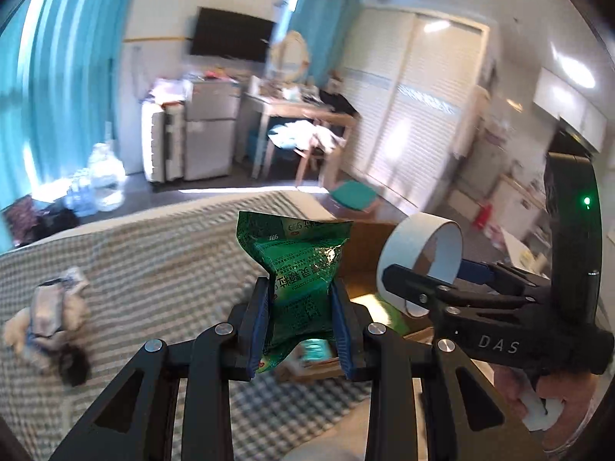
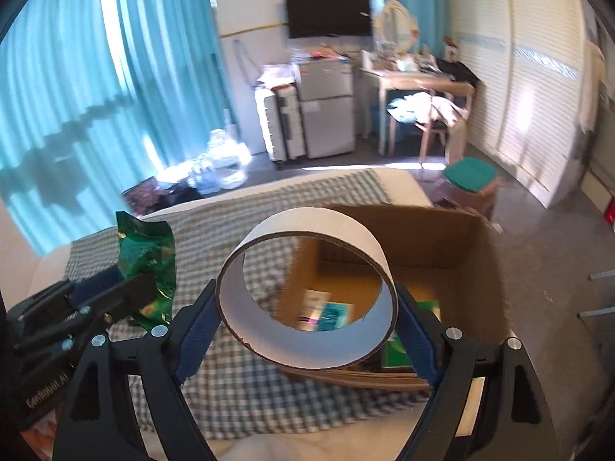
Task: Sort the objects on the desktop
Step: 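Carry the tape roll and green packet over the cardboard box with both tools, then open both tools to drop the tape roll and packet into the box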
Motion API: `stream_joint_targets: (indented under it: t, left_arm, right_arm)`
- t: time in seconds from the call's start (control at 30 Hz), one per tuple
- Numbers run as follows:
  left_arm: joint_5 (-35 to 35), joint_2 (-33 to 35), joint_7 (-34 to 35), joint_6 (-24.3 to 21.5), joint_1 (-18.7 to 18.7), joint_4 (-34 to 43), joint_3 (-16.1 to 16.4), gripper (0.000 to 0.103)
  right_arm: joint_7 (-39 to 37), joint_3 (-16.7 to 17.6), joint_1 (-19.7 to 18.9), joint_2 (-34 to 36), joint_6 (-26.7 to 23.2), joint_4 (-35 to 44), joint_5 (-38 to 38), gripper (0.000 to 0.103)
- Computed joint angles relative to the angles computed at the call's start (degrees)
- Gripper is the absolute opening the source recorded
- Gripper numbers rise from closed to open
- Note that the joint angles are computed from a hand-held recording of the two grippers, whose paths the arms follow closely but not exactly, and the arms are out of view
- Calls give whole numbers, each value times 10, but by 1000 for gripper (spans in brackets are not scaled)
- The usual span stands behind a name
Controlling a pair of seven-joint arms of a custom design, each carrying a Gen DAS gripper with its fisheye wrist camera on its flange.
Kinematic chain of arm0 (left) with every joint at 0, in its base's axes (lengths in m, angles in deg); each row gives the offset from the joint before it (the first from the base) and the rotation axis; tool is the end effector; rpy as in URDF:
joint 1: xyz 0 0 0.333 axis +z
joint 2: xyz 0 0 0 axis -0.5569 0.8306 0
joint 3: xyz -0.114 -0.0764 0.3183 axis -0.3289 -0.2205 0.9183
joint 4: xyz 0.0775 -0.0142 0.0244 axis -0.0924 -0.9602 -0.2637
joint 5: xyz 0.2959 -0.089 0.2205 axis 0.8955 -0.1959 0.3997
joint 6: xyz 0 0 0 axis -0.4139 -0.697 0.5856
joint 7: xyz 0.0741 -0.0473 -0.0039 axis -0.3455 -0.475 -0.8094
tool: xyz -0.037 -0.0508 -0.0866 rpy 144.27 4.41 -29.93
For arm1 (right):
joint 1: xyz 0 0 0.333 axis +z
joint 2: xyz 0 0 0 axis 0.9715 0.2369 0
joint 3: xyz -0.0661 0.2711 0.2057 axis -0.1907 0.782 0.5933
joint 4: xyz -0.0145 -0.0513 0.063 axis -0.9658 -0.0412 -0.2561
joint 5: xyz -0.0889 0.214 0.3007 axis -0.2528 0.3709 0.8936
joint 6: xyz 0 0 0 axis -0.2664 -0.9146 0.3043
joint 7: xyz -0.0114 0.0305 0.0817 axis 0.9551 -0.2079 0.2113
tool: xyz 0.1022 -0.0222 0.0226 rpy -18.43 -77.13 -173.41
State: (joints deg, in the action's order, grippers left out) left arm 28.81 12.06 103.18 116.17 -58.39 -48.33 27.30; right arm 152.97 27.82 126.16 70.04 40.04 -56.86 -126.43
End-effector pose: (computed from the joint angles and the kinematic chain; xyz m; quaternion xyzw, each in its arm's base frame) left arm 0.4125 -0.3008 0.5696 -0.4855 0.7500 -0.4304 0.1289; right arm 0.3891 0.5570 0.5828 -0.6093 0.6873 -0.2498 0.3067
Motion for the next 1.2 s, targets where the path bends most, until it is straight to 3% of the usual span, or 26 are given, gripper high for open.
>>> stream_joint_targets:
  t: [0.1, 0.17, 0.33, 0.37, 0.4, 0.47, 0.53, 0.7, 0.87, 1.13, 1.2]
  left_arm:
    - [23, 56, -2, 1, -4, 41, -19, 31]
    - [88, 87, -49, -4, 10, 65, -37, 31]
    - [187, 156, -125, -38, -1, 118, -33, 33]
    - [210, 165, -149, -60, -7, 131, -27, 38]
    - [217, 170, -154, -72, -8, 135, -25, 54]
    - [264, 169, -191, -70, -17, 130, -11, 74]
    - [283, 161, -214, -54, -16, 113, -8, 82]
    - [322, 115, -270, -68, 3, 72, -5, 90]
    - [320, 39, -282, -72, 53, 8, -10, 94]
    - [383, -133, -342, -53, 222, -133, -55, 101]
    - [379, -174, -333, -51, 246, -168, -49, 101]
  right_arm:
    - [17, -4, -21, -33, 8, -59, 12, 84]
    - [26, -1, -37, -50, 19, -92, 16, 84]
    - [62, 4, -83, -85, 74, -167, 28, 85]
    - [70, 6, -89, -89, 85, -176, 27, 85]
    - [71, 7, -97, -92, 103, -185, 35, 86]
    - [81, 9, -108, -95, 119, -196, 47, 87]
    - [93, 12, -111, -95, 116, -197, 43, 87]
    - [132, 23, -102, -100, 96, -200, 29, 87]
    - [163, 34, -91, -98, 102, -195, 17, 87]
    - [116, 36, -24, -8, 68, -67, -19, 87]
    - [96, 26, -2, 23, 64, -21, -24, 87]
